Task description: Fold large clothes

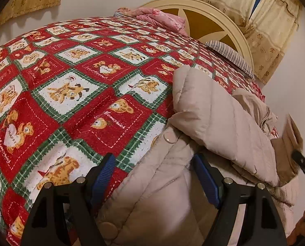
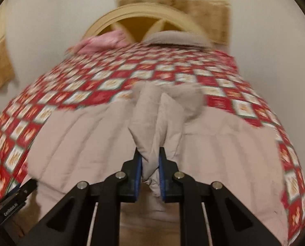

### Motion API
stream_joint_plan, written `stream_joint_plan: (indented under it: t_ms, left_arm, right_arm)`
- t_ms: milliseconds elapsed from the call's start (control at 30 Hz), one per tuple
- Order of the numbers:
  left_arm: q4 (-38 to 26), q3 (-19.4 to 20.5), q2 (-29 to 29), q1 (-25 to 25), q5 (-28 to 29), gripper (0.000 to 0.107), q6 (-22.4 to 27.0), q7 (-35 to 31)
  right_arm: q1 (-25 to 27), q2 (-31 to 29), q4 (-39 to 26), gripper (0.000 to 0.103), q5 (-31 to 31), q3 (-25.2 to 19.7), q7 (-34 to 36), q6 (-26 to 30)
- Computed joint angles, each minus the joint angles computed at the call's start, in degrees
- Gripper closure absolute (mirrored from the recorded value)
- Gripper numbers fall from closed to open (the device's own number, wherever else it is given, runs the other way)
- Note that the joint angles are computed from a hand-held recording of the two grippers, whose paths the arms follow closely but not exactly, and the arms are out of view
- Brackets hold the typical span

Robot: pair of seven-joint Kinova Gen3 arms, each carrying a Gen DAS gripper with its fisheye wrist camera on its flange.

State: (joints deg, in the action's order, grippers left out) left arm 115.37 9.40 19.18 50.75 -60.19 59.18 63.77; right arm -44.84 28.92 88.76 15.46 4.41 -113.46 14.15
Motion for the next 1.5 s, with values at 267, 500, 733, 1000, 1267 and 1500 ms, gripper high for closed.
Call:
stream_joint_plan:
  t_ms: [267,500,733,1000,1267,1500]
  left_arm:
    - [-0.43,-0.88,0.25,0.64,0.64,0.028,-0.01,-1.04]
    - [-0.87,-0.90,0.45,0.63,1.12,0.028,0.35,-1.71]
    - [-2.09,-1.20,0.39,1.75,2.99,0.028,2.92,-3.27]
    - [-9.82,-3.92,0.30,4.97,4.03,0.028,12.72,-18.16]
    - [-19.31,4.64,8.16,-11.79,8.10,0.028,13.89,-36.07]
    - [-16.39,-5.80,8.44,-6.77,13.88,0.019,5.27,-37.85]
  right_arm:
    - [11.30,1.90,1.83,0.068,-15.54,-4.62,5.35,4.76]
    - [2.91,-6.89,13.92,0.051,-12.14,7.78,-4.94,-5.23]
    - [3.78,-4.22,5.00,0.080,-3.81,2.39,-3.25,-0.90]
    - [15.26,4.56,-4.10,0.078,-1.15,-14.88,3.78,13.98]
    - [21.26,2.82,0.74,0.078,8.75,-23.20,-2.86,12.71]
    - [17.26,3.23,0.57,0.078,9.69,-18.82,-4.18,11.41]
